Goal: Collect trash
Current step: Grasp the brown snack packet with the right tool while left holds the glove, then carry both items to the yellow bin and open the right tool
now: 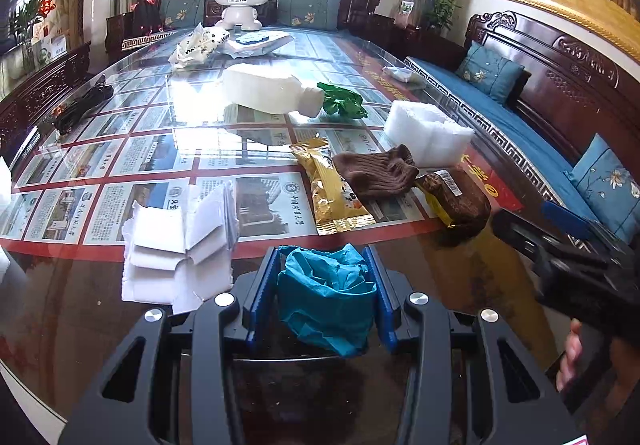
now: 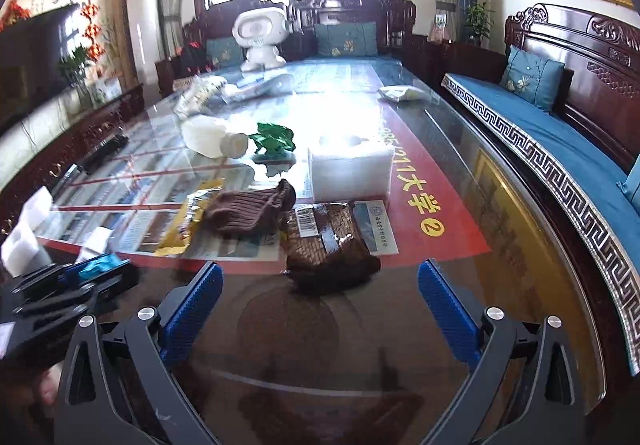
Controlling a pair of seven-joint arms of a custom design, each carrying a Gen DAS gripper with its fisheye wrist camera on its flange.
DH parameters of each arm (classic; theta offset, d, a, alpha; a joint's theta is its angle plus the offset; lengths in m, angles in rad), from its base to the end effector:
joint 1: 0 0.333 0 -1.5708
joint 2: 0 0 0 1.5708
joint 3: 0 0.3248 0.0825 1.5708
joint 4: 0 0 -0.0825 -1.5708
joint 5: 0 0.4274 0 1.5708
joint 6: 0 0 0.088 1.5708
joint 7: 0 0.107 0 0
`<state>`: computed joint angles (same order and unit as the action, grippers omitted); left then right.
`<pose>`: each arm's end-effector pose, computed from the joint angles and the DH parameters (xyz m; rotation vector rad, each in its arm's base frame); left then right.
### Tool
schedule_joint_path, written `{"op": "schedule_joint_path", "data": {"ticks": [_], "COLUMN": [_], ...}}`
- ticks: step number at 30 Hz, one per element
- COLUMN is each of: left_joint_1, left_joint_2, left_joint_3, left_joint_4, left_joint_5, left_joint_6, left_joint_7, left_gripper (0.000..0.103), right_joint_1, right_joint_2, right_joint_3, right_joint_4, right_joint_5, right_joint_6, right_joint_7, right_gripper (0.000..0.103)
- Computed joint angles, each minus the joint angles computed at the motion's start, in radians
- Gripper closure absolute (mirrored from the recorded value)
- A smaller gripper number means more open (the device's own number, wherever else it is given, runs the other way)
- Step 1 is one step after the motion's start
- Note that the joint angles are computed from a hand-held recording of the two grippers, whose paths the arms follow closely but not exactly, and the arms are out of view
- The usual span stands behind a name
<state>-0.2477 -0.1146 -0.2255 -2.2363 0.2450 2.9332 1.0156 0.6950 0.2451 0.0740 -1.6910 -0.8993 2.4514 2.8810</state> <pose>0.5164 -0.2856 0.4981 -1.6917 1.9584 -0.9951 0.5184 0.4950 0.5032 -1.7117 1.6832 -0.7290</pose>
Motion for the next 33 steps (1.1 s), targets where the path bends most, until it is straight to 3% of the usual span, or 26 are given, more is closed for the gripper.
{"op": "schedule_joint_path", "data": {"ticks": [5, 9, 12, 14, 21, 26, 33], "left_joint_1": [-0.01, -0.019, -0.028, -0.031, -0.013, -0.007, -0.007], "left_joint_2": [-0.003, -0.001, 0.001, 0.007, 0.027, 0.039, 0.049], "left_joint_3": [0.013, 0.018, 0.021, 0.022, 0.007, 0.0, -0.008], "left_joint_4": [-0.005, -0.003, -0.003, 0.0, 0.022, 0.038, 0.047], "left_joint_5": [-0.042, -0.079, -0.111, -0.127, -0.095, -0.059, -0.016], "left_joint_6": [0.012, 0.016, 0.019, 0.019, 0.014, 0.009, -0.011], "left_joint_7": [0.046, 0.084, 0.119, 0.136, 0.096, 0.069, 0.033], "left_gripper": [0.06, 0.06, 0.06, 0.06, 0.06, 0.06, 0.06], "right_joint_1": [-0.026, -0.004, -0.001, -0.005, 0.012, 0.016, 0.015], "right_joint_2": [0.105, 0.144, 0.16, 0.166, 0.148, 0.123, 0.029], "right_joint_3": [-0.007, -0.042, -0.053, -0.052, -0.068, -0.062, -0.031], "right_joint_4": [0.12, 0.17, 0.188, 0.193, 0.168, 0.132, -0.006], "right_joint_5": [0.182, 0.226, 0.26, 0.295, 0.292, 0.284, 0.26], "right_joint_6": [-0.032, -0.071, -0.078, -0.08, -0.055, -0.04, 0.049], "right_joint_7": [-0.151, -0.179, -0.209, -0.238, -0.239, -0.231, -0.187], "right_gripper": [0.009, 0.01, 0.019, 0.03, 0.041, 0.043, 0.045]}}
